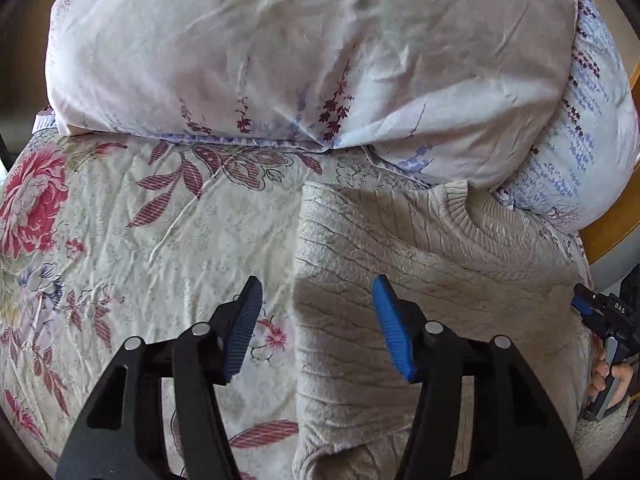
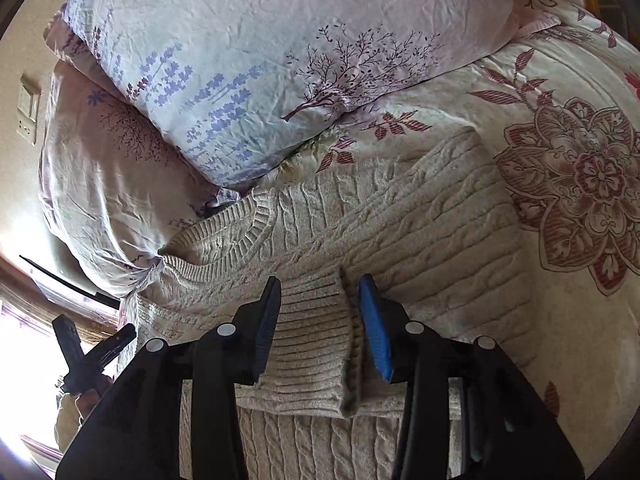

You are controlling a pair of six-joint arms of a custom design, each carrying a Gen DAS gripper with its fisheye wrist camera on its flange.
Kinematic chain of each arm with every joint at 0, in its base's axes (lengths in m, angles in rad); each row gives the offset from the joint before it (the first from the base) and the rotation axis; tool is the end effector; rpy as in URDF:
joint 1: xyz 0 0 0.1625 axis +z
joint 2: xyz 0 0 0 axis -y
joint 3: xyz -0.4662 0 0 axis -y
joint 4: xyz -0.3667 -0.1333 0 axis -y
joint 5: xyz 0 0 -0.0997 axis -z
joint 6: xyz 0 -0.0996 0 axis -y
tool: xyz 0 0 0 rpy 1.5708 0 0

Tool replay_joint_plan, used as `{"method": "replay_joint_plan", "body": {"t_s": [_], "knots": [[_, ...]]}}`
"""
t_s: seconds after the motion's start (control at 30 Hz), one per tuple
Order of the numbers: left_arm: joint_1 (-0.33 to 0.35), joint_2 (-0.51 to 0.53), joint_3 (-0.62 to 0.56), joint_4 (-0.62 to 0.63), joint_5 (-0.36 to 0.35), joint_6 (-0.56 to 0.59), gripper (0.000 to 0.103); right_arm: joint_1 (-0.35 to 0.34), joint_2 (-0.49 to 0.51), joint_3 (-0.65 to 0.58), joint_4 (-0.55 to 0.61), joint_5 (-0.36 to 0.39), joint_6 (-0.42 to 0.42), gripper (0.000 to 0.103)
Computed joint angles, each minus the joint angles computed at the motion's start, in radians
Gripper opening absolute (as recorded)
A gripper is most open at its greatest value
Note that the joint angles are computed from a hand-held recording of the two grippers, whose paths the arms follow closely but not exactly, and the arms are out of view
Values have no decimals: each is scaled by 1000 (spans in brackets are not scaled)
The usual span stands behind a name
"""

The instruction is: Fold small clothes

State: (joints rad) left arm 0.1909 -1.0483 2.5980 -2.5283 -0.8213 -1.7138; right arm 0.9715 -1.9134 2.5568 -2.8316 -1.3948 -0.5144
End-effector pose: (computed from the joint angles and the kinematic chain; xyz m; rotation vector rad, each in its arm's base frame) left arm -0.2391 -0.2511 0.0837 -0.1142 2.4012 -0.9211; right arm -0.0306 -0.3120 0.3594 -0.0405 -2.8246 0.8961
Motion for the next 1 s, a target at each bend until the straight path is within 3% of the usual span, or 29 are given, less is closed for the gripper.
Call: {"method": "replay_joint_plan", "body": {"t_s": [0.13, 0.2, 0.23, 0.33, 0.5, 0.63, 0.7, 0.77, 0.8, 0.83, 0.87, 0.93, 1.0], "knots": [[68, 45, -22, -57, 37, 75, 49, -14, -5, -4, 43, 30, -43, 37], [86, 63, -35, -82, 49, 118, 38, -11, -6, -6, 58, 26, -64, 28], [90, 72, -49, -63, 55, 121, 34, -5, -1, -5, 61, 17, -74, 16], [85, 92, -70, -61, 71, 163, 10, -5, -6, 13, 24, 28, -96, 9], [29, 64, -42, -63, 139, 102, 8, -4, -38, 28, -74, 120, -74, 8], [18, 50, 21, -170, 177, 34, 8, 40, 32, 33, -202, 53, -14, 8], [50, 65, 20, -198, 146, 56, 8, 71, 97, 26, -241, -39, 28, 8], [81, 87, 5, -187, 115, 69, 13, 67, 122, 18, -217, -73, 42, 9], [80, 91, 5, -174, 118, 54, 24, 42, 102, 20, -196, -38, 41, 12], [69, 98, 9, -176, 126, 36, 33, 29, 75, 14, -151, -22, 47, 22], [51, 86, 14, -154, 129, 8, 51, 12, 41, 8, -107, -2, 51, 32], [-11, 48, 28, -77, 143, -55, 66, -37, -39, 14, -47, 49, 15, 34], [-86, 21, 39, -7, 144, -91, 70, -83, -103, 16, 29, 81, -37, 34]]}}
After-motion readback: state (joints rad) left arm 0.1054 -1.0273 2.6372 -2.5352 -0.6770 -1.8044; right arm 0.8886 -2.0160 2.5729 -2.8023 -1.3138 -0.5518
